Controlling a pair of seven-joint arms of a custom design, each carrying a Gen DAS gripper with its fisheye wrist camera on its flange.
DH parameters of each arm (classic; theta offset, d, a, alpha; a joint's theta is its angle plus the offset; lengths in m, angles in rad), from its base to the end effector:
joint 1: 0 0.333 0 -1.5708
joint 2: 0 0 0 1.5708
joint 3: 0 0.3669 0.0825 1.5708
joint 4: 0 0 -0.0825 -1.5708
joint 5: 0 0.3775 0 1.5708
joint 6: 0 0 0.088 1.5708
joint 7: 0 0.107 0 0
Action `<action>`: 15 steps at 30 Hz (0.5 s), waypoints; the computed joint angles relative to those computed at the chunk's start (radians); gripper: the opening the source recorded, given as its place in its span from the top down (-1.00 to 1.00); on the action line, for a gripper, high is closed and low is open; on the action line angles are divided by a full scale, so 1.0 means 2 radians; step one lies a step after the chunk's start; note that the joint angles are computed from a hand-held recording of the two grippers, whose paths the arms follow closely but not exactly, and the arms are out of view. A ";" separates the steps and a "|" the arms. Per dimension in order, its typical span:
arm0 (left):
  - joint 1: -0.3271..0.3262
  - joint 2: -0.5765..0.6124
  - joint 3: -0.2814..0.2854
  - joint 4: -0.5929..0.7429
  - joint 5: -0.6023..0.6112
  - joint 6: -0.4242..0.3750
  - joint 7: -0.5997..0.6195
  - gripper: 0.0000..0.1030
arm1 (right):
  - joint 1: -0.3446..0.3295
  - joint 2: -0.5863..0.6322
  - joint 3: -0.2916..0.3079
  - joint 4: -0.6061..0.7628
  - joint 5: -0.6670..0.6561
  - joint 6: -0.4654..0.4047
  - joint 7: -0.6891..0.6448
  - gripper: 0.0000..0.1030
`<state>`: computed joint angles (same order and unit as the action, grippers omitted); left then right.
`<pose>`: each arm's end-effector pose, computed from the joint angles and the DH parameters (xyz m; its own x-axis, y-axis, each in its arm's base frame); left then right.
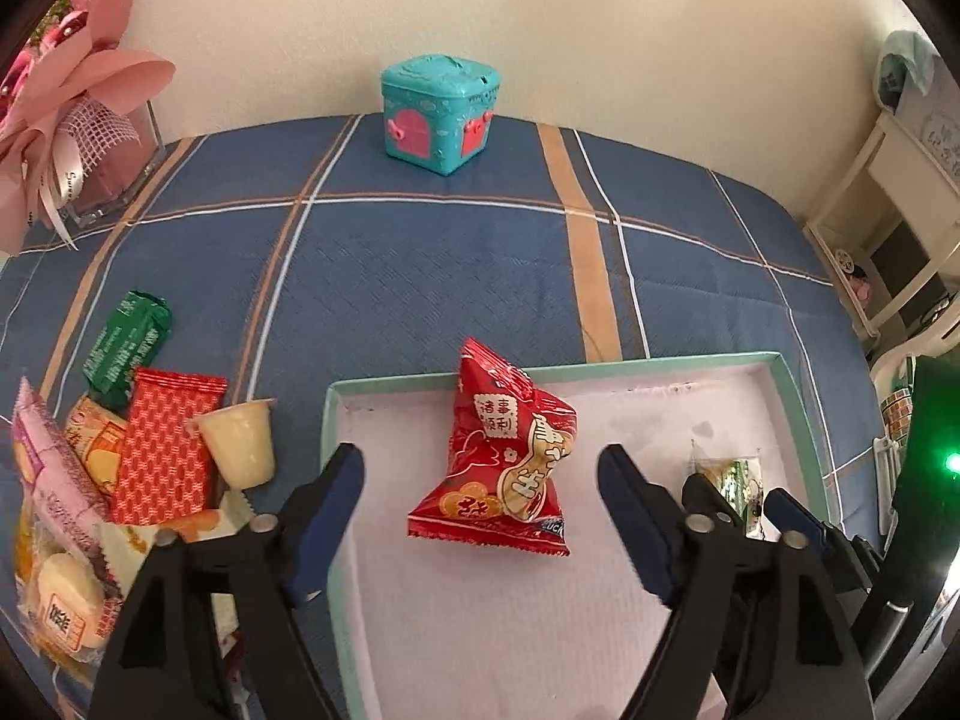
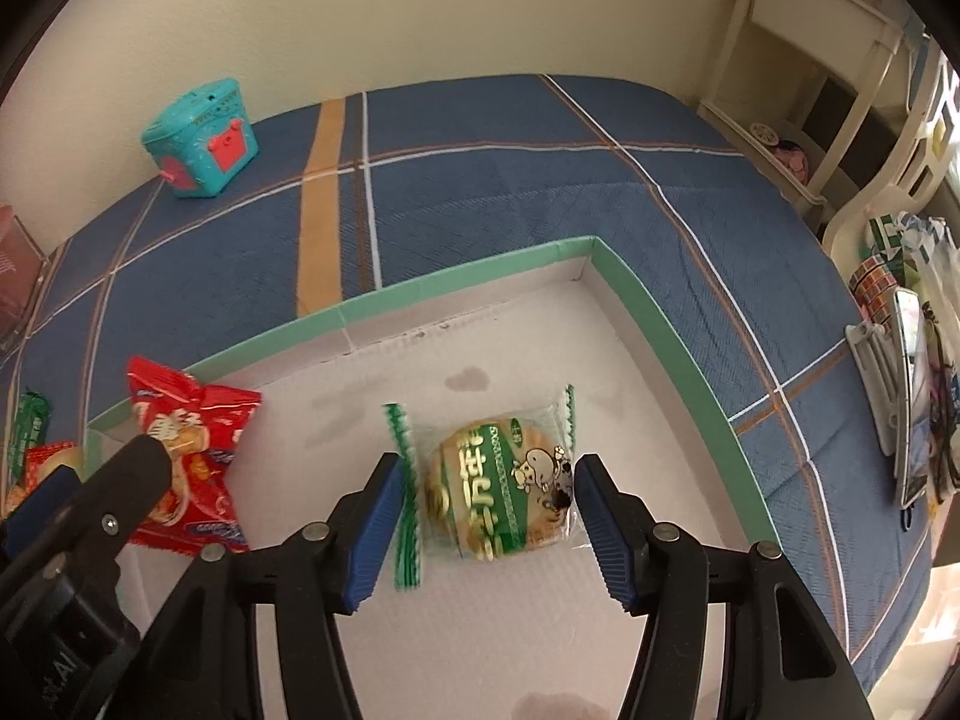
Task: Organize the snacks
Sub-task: 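Carry red bag into tray with left tool while right tool places cookie there, then open both tools and move them back toward the snack pile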
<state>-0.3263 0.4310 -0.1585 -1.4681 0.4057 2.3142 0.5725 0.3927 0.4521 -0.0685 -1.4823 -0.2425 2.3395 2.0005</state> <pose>0.6649 -0.3150 0.5299 0.2866 -0.9472 0.1436 -0.8256 -0.3202 -0.4647 0.6991 0.2418 0.5073 0.0230 -0.9968 0.0759 -0.8950 -0.0544 -0.4427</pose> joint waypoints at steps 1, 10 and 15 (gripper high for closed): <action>0.000 -0.004 0.000 -0.004 0.000 -0.002 -0.001 -0.67 | 0.000 -0.004 0.001 -0.004 0.000 0.002 -0.002 -0.38; -0.007 -0.051 0.006 -0.047 0.047 -0.041 -0.024 -0.85 | -0.006 -0.039 0.010 -0.045 0.013 0.007 0.001 -0.65; -0.004 -0.080 0.002 -0.088 0.074 -0.049 -0.054 -0.91 | -0.013 -0.062 0.020 -0.077 0.030 0.015 -0.001 -0.96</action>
